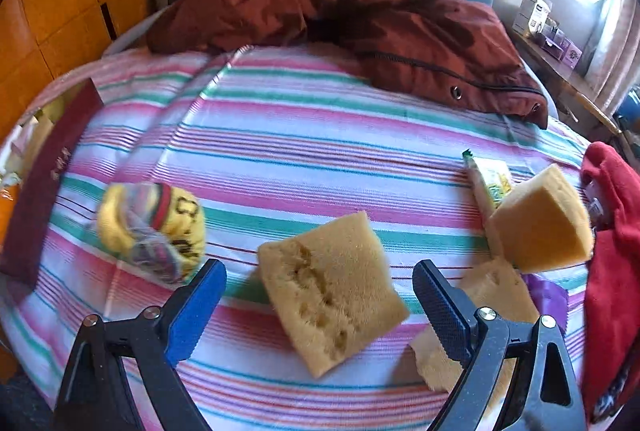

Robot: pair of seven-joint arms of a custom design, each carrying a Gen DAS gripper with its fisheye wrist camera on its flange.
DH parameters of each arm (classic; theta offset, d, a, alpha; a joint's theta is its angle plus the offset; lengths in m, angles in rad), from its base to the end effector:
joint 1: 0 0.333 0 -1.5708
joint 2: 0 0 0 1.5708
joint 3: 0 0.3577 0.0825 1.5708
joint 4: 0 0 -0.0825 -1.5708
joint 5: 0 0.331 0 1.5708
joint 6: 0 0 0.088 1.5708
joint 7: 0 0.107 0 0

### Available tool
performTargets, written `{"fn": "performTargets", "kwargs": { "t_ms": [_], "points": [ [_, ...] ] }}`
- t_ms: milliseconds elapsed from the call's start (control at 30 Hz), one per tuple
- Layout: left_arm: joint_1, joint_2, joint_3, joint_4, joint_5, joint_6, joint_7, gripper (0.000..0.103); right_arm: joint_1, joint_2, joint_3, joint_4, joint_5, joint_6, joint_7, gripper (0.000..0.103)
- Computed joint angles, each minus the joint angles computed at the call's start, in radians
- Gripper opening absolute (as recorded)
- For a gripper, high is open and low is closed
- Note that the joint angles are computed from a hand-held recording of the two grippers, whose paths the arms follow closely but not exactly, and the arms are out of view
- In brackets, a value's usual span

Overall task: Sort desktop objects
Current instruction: 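Grasp the yellow glove with the left gripper while the right grasps another yellow sponge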

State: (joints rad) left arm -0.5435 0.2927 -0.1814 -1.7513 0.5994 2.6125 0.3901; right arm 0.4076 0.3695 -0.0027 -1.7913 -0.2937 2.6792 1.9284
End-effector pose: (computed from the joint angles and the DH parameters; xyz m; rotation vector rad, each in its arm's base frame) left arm 0.4836 -0.4246 0.5314 -1.9644 1.8764 -0.8726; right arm 0.5991 0.2668 0.4707 -2.1523 1.6265 -0.5297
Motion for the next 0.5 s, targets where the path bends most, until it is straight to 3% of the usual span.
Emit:
{"fn": "performTargets", "kwargs": {
  "t_ms": [33, 67, 267, 500],
  "points": [
    [0.003, 0.016, -0.007, 0.021, -0.013, 0.000, 0.019, 0.057, 0.012, 0.005, -0.011, 0.011, -0.020, -0.024, 0.008, 0.068],
    [0.006, 0.038, -0.015, 0.050, -0.032, 0.001, 0.046, 0.057, 0.010, 0.003, -0.009, 0.008, -0.022, -0.022, 0.004, 0.067],
    [-0.014, 0.181, -0.025, 0.252, -0.141, -0.031, 0.210, 0.057, -0.001, -0.003, 0.006, 0.008, -0.007, -0.036, -0.016, 0.063],
    [-0.054, 0.397, -0.030, 0.583, -0.310, -0.165, 0.406, 0.057, -0.011, -0.003, 0.016, 0.014, 0.027, -0.051, -0.032, 0.064]
  ]
}}
